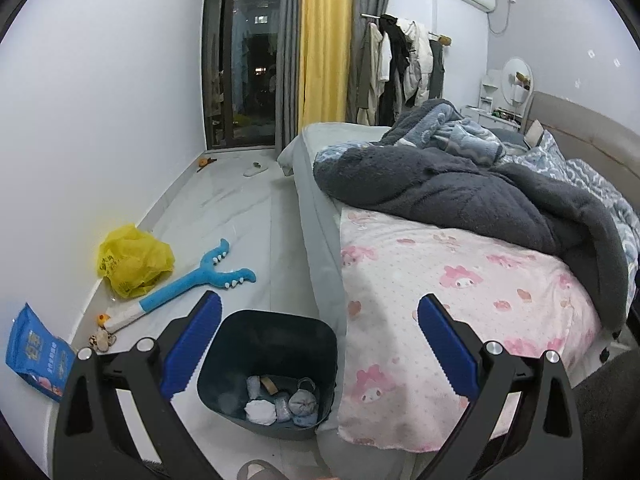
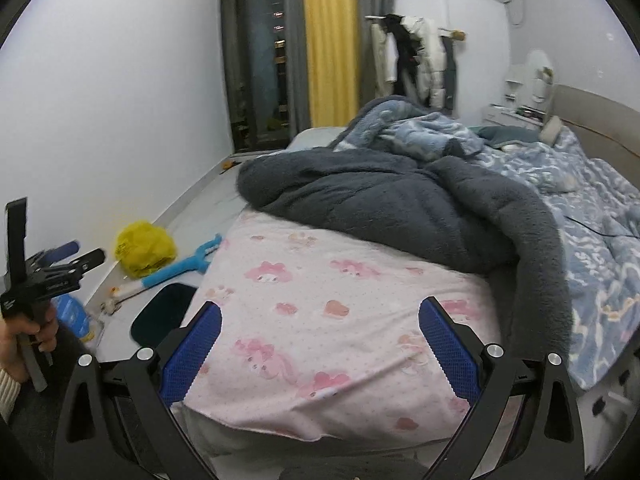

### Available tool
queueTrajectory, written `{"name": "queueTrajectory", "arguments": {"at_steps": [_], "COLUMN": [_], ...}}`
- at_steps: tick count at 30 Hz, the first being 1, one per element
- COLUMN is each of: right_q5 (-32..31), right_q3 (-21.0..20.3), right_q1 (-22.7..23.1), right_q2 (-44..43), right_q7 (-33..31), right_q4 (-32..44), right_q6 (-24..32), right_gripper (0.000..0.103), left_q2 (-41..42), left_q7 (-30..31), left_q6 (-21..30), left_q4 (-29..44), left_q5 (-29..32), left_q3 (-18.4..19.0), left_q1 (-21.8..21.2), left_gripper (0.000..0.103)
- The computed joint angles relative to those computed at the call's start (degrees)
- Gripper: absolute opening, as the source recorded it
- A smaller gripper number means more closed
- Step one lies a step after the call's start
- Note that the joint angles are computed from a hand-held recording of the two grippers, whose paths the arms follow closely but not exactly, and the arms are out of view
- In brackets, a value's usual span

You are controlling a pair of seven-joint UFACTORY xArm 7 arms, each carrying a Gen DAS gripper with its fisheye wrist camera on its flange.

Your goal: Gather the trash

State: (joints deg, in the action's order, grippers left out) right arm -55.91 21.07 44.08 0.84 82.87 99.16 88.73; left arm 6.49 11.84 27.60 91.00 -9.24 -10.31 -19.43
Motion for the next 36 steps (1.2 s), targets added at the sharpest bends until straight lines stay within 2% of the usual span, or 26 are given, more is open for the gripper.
{"name": "queueTrajectory", "arguments": {"at_steps": [5,13,36], "right_q5": [-1.4,-1.1,-0.7], "right_q3": [0.0,-1.9,-2.1], "right_q1": [1.5,3.4,3.3], "right_q2": [2.3,3.3,3.0], "right_q7": [-1.7,-2.7,-2.2], "right_q4": [2.7,3.8,3.7], "right_q6": [1.7,1.7,1.2], "right_gripper": [0.1,0.1,0.1], "left_q2": [0.2,0.0,-0.2], "left_q7": [-1.9,-1.2,-1.9], "left_q6": [1.6,1.2,1.3], "left_q4": [0.1,-0.9,-1.6], "left_q5": [2.8,2.0,3.0], "left_q3": [0.2,0.0,0.1], "left_q1": [-0.8,-0.6,-0.7], "left_gripper": [0.1,0.1,0.1]}}
